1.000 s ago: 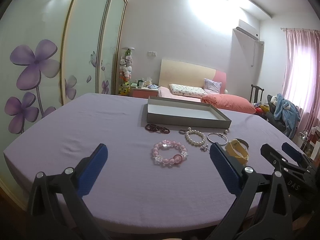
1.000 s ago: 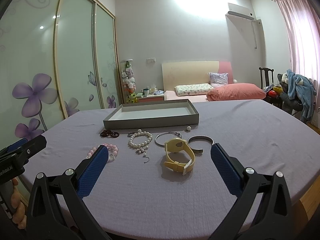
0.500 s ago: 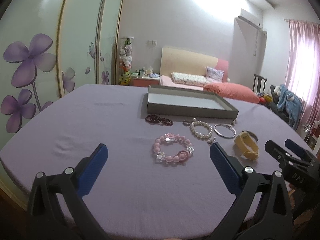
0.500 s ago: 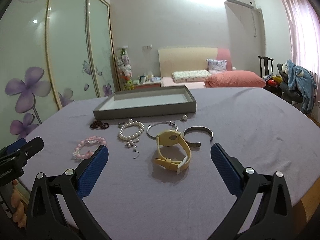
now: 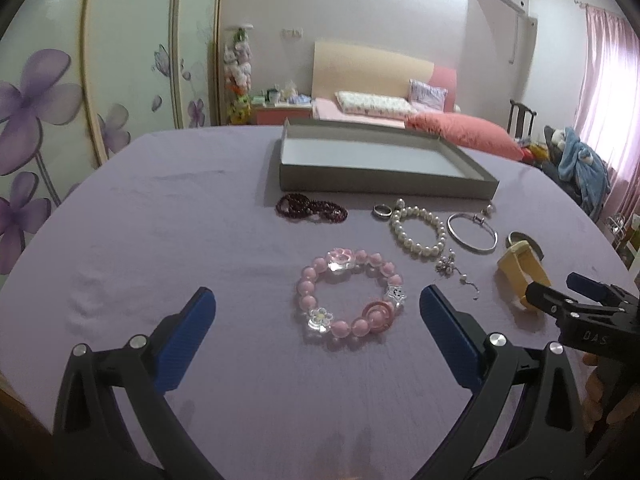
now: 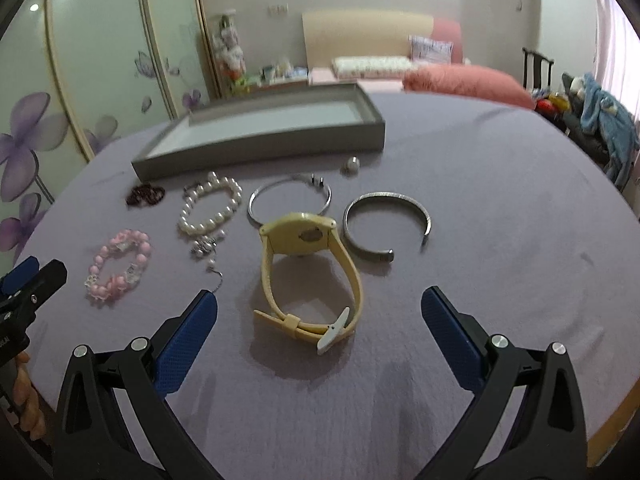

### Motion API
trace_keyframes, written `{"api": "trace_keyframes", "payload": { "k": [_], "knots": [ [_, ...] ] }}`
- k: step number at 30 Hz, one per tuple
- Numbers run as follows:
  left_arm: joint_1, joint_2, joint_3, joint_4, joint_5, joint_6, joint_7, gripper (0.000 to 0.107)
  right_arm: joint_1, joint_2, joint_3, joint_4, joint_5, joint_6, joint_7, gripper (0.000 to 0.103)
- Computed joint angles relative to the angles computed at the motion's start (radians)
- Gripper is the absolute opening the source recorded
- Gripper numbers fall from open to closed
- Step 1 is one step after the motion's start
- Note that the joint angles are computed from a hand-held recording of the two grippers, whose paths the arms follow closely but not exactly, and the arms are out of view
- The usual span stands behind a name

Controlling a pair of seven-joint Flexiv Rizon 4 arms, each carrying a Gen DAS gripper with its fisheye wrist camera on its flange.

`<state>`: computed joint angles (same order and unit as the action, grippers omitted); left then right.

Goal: Organize jewelry
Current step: 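Grasp the pink beaded bracelet with the left tool while the right tool grasps the yellow watch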

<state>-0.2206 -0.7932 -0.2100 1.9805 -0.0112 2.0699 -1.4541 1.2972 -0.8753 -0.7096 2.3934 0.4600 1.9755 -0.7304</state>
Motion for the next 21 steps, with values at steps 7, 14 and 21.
{"api": "trace_keyframes", "payload": {
  "k": [7,14,21],
  "knots": [
    [-0.023,-0.015,0.009,-0.075,-0.033,-0.149,0.055,0.099,-0.064,0.044,0.028,-0.028,-0.081,-0.068,-0.012,0.079],
    [0.003,-0.033,-0.02,-0.118,-0.066,-0.24,0.076,0.099,-0.075,0.033,0.024,-0.034,-0.101,-0.063,0.001,0.048],
    [0.037,-0.041,-0.048,-0.132,-0.076,-0.291,0.093,0.069,-0.118,0.038,0.074,-0.045,-0.067,-0.006,-0.044,0.041]
  ]
}}
